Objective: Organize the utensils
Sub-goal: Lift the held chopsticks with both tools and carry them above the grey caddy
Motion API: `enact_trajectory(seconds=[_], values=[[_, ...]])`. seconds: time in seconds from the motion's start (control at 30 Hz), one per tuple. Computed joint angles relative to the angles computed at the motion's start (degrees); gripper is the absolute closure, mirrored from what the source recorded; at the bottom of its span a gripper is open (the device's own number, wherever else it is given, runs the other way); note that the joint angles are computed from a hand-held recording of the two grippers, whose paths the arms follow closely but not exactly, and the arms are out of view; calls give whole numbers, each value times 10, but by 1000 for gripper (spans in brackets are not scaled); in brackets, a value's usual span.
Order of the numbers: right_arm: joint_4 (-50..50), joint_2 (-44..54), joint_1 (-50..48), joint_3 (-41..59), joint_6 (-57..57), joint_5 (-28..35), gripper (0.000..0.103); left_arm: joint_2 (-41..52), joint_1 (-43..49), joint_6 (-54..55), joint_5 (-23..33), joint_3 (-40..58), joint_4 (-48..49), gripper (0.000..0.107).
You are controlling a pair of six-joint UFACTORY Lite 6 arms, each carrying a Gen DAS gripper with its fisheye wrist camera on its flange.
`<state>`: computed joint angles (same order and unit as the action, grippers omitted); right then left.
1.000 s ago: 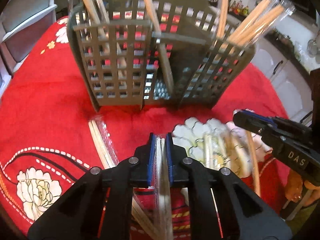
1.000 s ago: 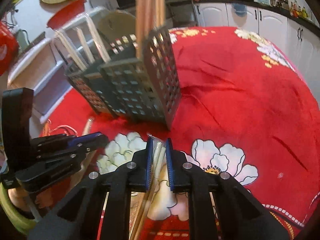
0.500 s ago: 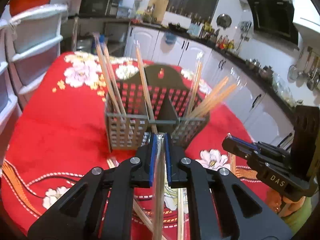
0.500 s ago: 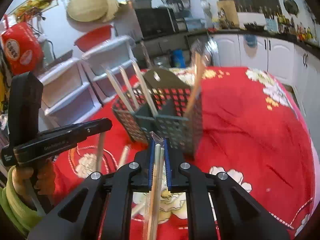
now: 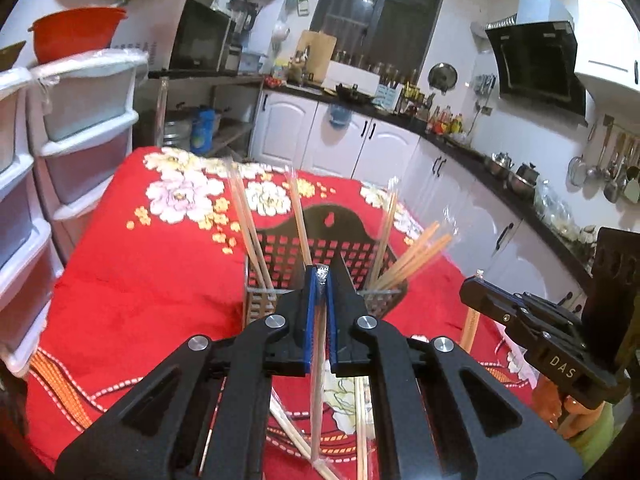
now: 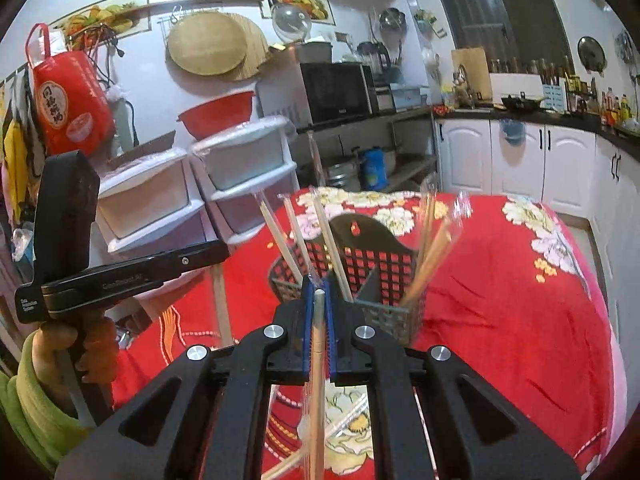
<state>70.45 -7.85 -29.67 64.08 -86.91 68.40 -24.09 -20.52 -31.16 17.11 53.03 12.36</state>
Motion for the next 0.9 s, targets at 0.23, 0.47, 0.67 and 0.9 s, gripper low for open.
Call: enact_trajectory(seconds=[0.23, 0.47, 0.67, 0.9], values=[[45, -7, 12, 36, 7, -7, 97, -3, 23, 57, 9, 49, -44, 106], [101, 14, 32, 96, 11, -32, 97, 34, 34, 47, 15, 126, -20, 106], [128, 49, 67, 162, 17, -72, 97, 79, 41, 0, 15, 192, 32, 106], [167, 94, 114, 218, -8, -136, 97, 122, 37, -155, -4, 235, 179, 106]])
